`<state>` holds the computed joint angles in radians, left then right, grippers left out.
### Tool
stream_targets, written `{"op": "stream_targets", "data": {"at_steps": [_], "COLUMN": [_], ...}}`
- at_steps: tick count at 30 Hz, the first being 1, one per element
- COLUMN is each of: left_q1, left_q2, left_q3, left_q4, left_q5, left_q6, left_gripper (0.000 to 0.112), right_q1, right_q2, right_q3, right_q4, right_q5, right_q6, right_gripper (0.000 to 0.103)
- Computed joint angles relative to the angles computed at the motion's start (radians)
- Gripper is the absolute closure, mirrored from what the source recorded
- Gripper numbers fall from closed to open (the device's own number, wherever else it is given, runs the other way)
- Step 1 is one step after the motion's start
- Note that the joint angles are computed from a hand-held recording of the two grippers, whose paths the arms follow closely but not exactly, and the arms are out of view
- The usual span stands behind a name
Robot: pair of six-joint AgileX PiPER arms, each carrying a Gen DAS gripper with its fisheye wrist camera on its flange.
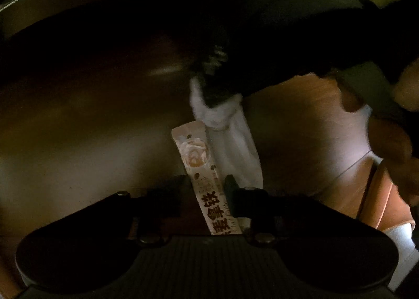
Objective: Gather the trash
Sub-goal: 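Grasp the coffee stick sachet with left while right grasps the white tissue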
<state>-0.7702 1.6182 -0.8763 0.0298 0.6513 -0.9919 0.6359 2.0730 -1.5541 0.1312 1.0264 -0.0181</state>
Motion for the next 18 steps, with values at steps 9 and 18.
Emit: {"op": "stream_targets", "data": {"at_steps": [9, 18], "left_q1": [0.047, 0.041], "left_q2": [-0.043, -0.111], "left_q3": [0.042, -0.002], "left_q4": [-0.07, -0.018], "left_q5": [-0.015, 0.09], "left_q6": [0.07, 0.019], "left_gripper": [0.092, 0.094], "right_q1": [-0.081, -0.07], "right_q2": [-0.142, -0.305], "right_q3": [0.178, 0.184], "right_q4": [-0.032, -0.034], "right_q5": [0.0, 0.131], "right_q6": [0.022, 0.015], "right_gripper": [0.087, 0.088]}}
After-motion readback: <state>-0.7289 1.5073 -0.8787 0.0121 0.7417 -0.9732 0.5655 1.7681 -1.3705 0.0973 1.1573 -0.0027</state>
